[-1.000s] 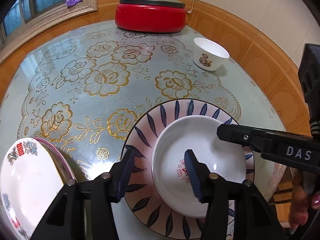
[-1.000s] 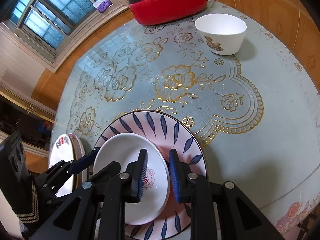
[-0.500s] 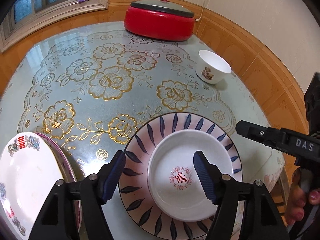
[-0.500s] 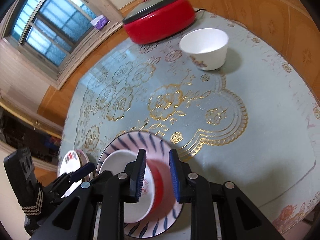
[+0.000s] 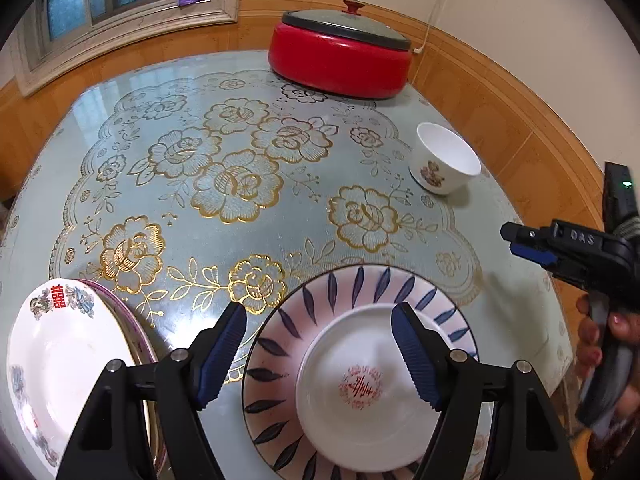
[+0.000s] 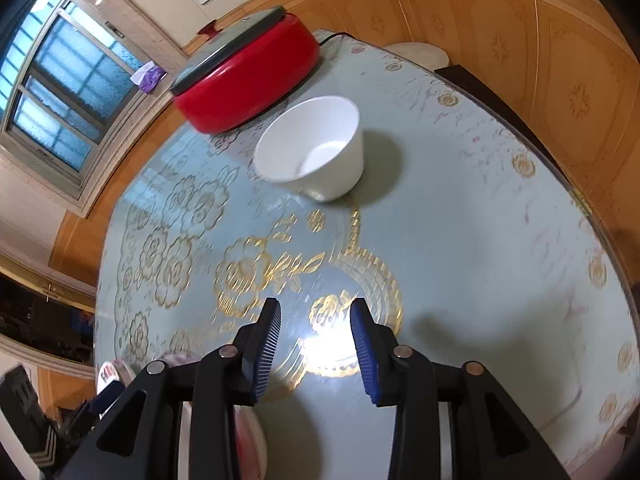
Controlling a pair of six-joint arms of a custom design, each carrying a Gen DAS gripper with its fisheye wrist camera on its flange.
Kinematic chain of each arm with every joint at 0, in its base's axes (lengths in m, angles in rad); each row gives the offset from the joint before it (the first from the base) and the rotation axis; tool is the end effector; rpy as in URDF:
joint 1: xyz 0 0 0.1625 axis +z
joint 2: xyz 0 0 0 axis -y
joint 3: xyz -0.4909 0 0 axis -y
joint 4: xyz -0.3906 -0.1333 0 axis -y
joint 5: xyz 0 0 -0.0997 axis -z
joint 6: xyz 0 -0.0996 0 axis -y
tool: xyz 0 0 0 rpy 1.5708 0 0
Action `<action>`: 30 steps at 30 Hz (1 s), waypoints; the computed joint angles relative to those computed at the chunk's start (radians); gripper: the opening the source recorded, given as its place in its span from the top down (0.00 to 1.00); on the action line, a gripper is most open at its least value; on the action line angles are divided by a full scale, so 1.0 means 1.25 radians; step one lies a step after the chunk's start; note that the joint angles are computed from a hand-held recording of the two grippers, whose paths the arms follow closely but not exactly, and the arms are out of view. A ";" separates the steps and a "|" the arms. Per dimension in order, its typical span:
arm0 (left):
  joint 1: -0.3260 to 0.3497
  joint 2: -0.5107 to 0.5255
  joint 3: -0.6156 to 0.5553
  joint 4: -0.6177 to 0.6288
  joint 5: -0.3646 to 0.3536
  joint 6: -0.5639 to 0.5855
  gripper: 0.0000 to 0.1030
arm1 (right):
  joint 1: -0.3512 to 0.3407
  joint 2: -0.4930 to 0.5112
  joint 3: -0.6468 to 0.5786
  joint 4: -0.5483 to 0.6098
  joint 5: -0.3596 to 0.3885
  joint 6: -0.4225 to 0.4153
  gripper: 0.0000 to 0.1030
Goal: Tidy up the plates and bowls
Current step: 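Grasp the rim of the small white flower-print bowl with the right gripper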
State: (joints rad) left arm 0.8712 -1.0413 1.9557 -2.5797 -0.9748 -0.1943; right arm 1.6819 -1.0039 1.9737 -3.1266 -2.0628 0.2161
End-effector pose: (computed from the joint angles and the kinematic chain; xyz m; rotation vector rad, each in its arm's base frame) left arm -0.2373 -0.5758 0.2041 0.6149 2.5333 -0.4572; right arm 0.1540 -0.6027 0.2365 -0.3354 -2.6036 0.8862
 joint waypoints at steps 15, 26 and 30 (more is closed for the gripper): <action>-0.012 0.032 -0.029 0.005 0.063 -0.090 0.24 | -0.073 0.072 -0.252 0.193 0.006 -0.022 0.65; -0.012 0.048 -0.051 0.020 0.088 -0.123 0.23 | -0.105 0.134 -0.372 0.343 0.040 -0.022 0.66; -0.010 0.057 -0.063 0.027 0.088 -0.122 0.23 | -0.099 0.148 -0.384 0.348 0.020 -0.050 0.78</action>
State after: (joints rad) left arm 0.8589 -0.9701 1.8771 -2.5462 -0.8650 -0.3467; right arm 1.5577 -0.8187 1.4939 -2.6920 -2.0383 0.1530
